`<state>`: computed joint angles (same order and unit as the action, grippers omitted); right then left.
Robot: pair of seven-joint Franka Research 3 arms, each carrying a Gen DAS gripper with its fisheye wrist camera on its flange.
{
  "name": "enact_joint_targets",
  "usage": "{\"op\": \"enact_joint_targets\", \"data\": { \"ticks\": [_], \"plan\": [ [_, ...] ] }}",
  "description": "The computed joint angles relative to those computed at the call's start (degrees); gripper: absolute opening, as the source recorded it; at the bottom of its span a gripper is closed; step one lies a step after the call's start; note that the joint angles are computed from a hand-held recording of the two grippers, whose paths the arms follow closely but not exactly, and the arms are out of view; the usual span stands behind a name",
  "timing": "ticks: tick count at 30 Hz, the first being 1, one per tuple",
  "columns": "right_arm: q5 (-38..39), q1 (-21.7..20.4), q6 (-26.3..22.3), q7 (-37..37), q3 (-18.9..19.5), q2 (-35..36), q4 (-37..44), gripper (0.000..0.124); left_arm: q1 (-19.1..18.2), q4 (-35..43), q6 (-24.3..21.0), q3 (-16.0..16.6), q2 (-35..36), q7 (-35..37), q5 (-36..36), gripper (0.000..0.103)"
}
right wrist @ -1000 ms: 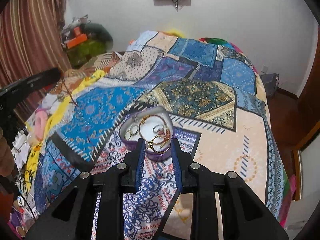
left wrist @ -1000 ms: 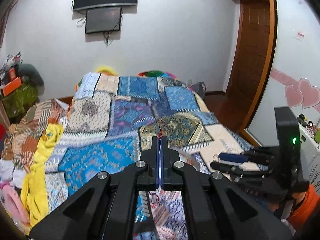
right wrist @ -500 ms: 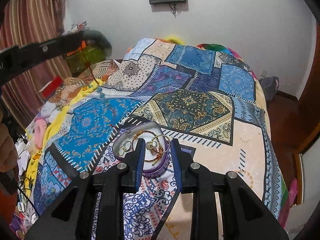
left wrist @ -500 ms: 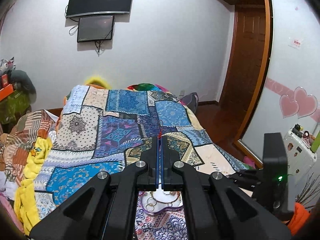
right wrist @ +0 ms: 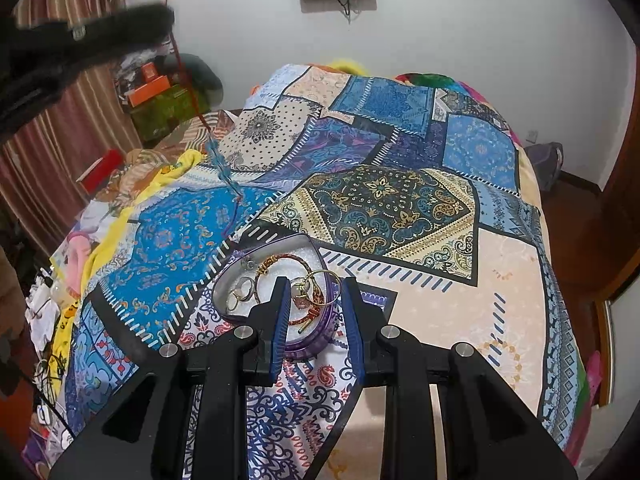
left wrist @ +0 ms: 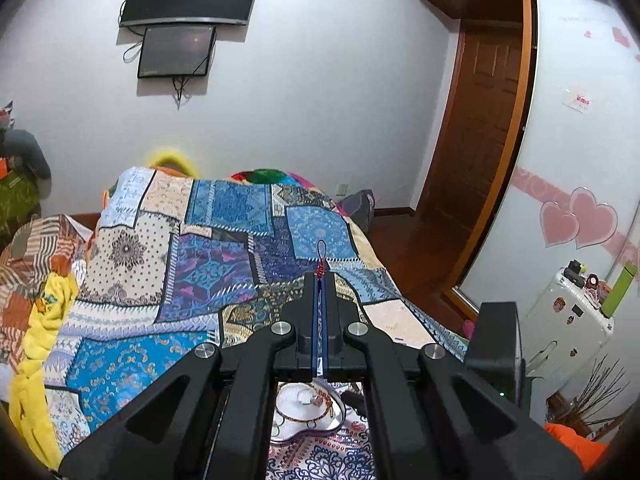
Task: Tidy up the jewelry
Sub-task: 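Carry the bracelet with the left tool while the right tool carries the ring over the tin, then open the left tool to drop the bracelet while the right tool drops the ring into the tin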
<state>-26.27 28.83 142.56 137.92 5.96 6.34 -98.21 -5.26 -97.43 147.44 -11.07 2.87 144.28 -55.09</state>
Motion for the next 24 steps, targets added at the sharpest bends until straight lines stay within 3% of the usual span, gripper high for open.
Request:
{"op": "enact_joint_targets", "data": {
  "ticks": [11, 24],
  "plan": [
    [0.9, 0.0, 0.3, -0.7, 0.0, 0.2, -0.1, 0.023, -0.2, -1.5, -0.6, -0.5, 1.9, -3.9, 7.5, 0.000],
    [2.6, 0.9, -1.6, -4.2, -0.5, 3.0, 2.5, 0.023, 2.0, -1.9, -4.7, -1.4, 5.6, -10.1, 17.4, 0.000]
  ]
}}
